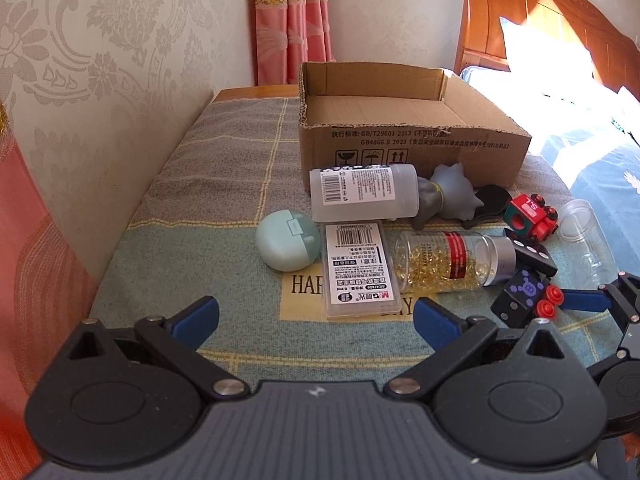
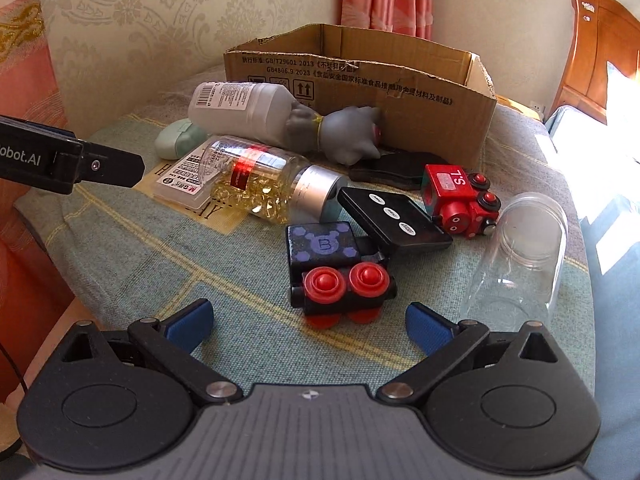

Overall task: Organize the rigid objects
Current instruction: 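Move the left tool to the mint-green round case and close on it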

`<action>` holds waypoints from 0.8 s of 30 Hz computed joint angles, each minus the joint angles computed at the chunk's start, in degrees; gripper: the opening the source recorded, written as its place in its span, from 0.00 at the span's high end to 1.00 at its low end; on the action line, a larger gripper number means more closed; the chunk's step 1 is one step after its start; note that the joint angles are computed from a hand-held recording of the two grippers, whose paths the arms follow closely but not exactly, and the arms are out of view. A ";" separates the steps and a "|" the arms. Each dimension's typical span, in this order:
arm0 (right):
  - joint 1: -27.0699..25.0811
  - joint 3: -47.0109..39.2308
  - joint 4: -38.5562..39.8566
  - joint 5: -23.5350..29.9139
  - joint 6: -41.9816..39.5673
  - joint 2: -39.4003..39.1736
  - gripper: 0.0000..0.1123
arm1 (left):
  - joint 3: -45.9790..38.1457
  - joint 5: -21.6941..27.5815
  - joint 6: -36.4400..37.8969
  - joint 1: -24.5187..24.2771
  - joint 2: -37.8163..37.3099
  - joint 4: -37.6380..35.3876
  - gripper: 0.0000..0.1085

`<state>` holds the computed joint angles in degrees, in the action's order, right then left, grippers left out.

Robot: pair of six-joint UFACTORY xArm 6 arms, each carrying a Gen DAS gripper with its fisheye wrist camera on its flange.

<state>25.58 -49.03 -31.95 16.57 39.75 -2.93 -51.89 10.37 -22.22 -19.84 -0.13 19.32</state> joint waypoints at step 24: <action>-1.87 -0.24 -6.89 -6.01 4.17 2.27 0.08 | -15.24 -2.53 -12.15 4.87 17.67 6.69 0.05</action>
<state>23.71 -49.27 -38.84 10.57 43.92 -0.66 -67.14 7.83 -34.37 -14.97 17.54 26.01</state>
